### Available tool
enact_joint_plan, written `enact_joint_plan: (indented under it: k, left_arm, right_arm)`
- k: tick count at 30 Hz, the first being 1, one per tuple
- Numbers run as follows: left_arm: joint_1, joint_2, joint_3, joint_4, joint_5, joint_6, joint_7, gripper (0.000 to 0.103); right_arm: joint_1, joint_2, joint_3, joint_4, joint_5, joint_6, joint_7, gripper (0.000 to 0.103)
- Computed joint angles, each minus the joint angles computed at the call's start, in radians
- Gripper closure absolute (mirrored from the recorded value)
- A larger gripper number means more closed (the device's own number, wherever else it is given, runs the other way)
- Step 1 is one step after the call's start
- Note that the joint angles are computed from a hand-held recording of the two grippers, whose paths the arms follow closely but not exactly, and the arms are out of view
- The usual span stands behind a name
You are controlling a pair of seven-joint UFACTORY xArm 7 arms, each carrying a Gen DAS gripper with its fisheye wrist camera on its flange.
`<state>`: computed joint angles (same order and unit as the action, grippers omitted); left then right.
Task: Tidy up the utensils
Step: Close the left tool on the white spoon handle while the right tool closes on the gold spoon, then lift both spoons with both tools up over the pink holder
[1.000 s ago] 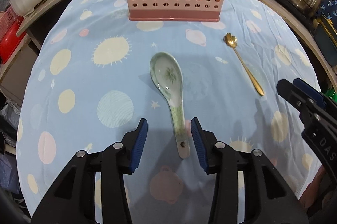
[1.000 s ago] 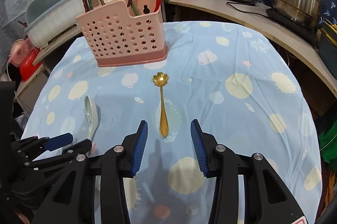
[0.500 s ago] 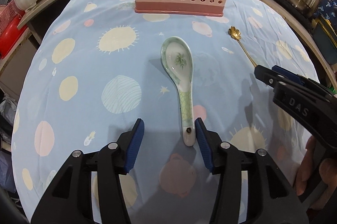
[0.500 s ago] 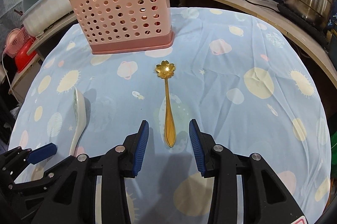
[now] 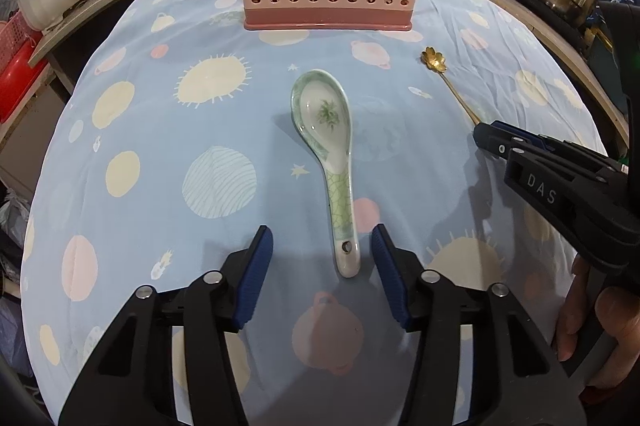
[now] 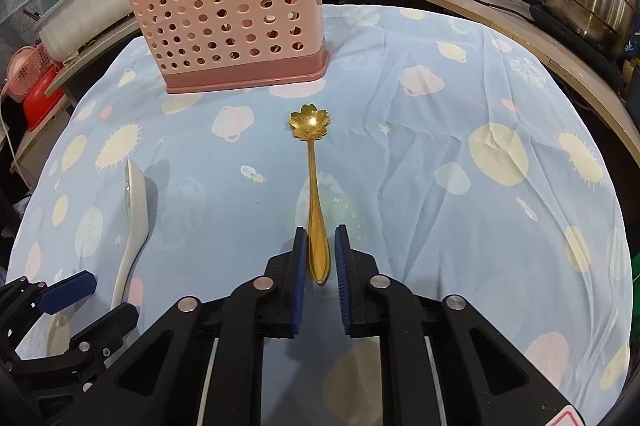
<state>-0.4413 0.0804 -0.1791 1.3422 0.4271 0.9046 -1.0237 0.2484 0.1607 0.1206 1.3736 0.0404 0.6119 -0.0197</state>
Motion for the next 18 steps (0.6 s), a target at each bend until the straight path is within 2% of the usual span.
enact_joint_plan:
  k: [5, 7, 18]
  left_arm:
    - [0.0, -0.003, -0.001, -0.006, -0.004, -0.019, 0.021, 0.079]
    - [0.0, -0.003, -0.002, -0.005, -0.011, -0.024, 0.029, 0.09]
    - [-0.004, -0.028, -0.012, -0.009, -0.026, -0.019, 0.027, 0.092]
  right_arm:
    - [-0.007, -0.013, 0.001, -0.015, 0.022, 0.001, -0.016, 0.092]
    - [-0.009, -0.021, 0.001, -0.023, 0.031, 0.003, -0.02, 0.092]
    - [-0.032, -0.105, -0.003, -0.099, 0.128, 0.015, -0.061, 0.093]
